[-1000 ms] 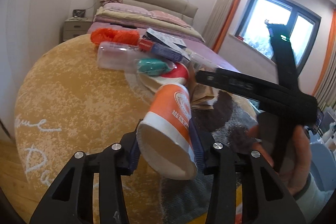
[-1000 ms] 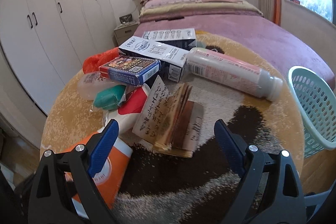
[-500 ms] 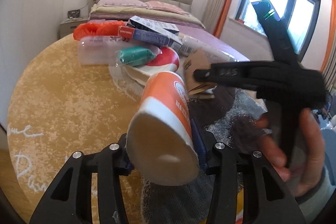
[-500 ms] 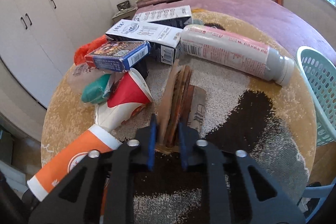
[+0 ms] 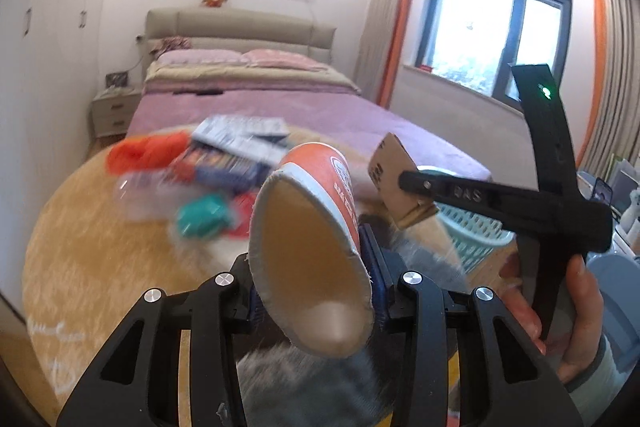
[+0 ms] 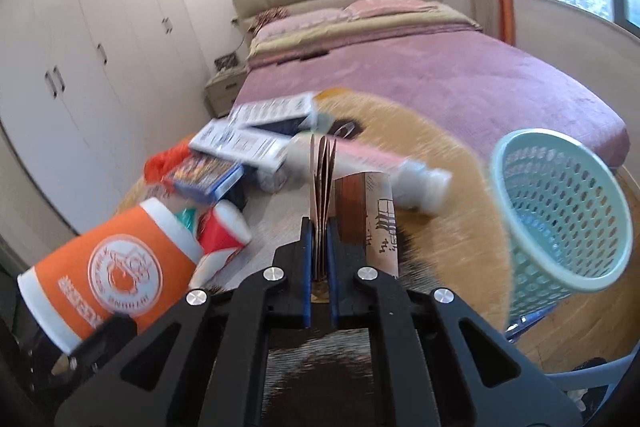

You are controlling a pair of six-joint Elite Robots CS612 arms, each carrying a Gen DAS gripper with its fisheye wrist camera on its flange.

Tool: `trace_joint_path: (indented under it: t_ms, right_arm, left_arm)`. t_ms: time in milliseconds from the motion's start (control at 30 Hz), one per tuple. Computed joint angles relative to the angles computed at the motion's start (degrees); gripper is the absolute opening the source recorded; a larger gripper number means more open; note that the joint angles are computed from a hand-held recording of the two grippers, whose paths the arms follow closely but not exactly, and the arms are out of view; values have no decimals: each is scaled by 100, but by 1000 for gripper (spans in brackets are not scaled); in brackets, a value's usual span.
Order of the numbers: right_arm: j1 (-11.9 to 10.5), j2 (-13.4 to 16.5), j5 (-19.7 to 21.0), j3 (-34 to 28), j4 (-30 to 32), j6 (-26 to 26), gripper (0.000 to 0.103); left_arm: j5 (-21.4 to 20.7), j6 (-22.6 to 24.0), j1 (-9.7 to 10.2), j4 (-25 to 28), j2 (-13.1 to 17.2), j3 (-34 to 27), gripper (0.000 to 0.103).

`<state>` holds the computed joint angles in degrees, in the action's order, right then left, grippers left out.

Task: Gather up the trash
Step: 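Carry both items to the blue basket and open both grippers to drop them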

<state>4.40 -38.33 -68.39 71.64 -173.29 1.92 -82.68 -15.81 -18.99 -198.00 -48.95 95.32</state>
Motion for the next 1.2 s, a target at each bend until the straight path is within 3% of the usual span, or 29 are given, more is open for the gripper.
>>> trace_joint_path:
  t_ms: [133, 333, 500, 733, 800, 900, 967, 1000, 1067, 1100, 1200]
  right_arm:
    - [-178, -2, -170, -40, -143, 186, 5]
    - [-482, 105, -422, -259, -63, 563, 5]
    - [-682, 300, -683, -546, 224, 868, 5]
    - [-824, 536, -850, -869, 1081, 1120, 5]
    - [-855, 587, -766, -928, 1345, 1137, 5]
    - [-885, 589, -731, -872, 1463, 1203, 6]
    - [-903, 580, -692, -836, 1500, 1219, 9]
    - [-915, 588, -653, -856, 1520, 1227, 16]
    - [-920, 575, -706, -844, 1444, 1270, 39]
    - [-919, 544, -794, -777, 1291, 1293, 54]
    - [-893, 451, -828, -621, 935, 1206, 55]
  left_arm:
    - [-425, 152, 17, 145, 260, -562, 39]
    - [-924, 436, -54, 908, 746, -1701, 39]
    - [-1331, 553, -115, 1839, 1310, -2877, 40]
    - [-2079, 469, -116, 3262, 2149, -4391, 40]
    - [-2117, 429, -129, 3620, 2320, -4693, 40]
    - [-1855, 509, -191, 3767, 2352, -4726, 43]
    - [-1814, 580, -216, 3677, 2303, -4621, 44]
    - [-1798, 619, -226, 3568, 2260, -4525, 54]
    - [-1709, 625, -242, 3271, 2171, -4343, 68]
    - [-1645, 629, -243, 3074, 2103, -4208, 69]
    - [-1570, 554, -234, 2719, 1922, -3917, 69]
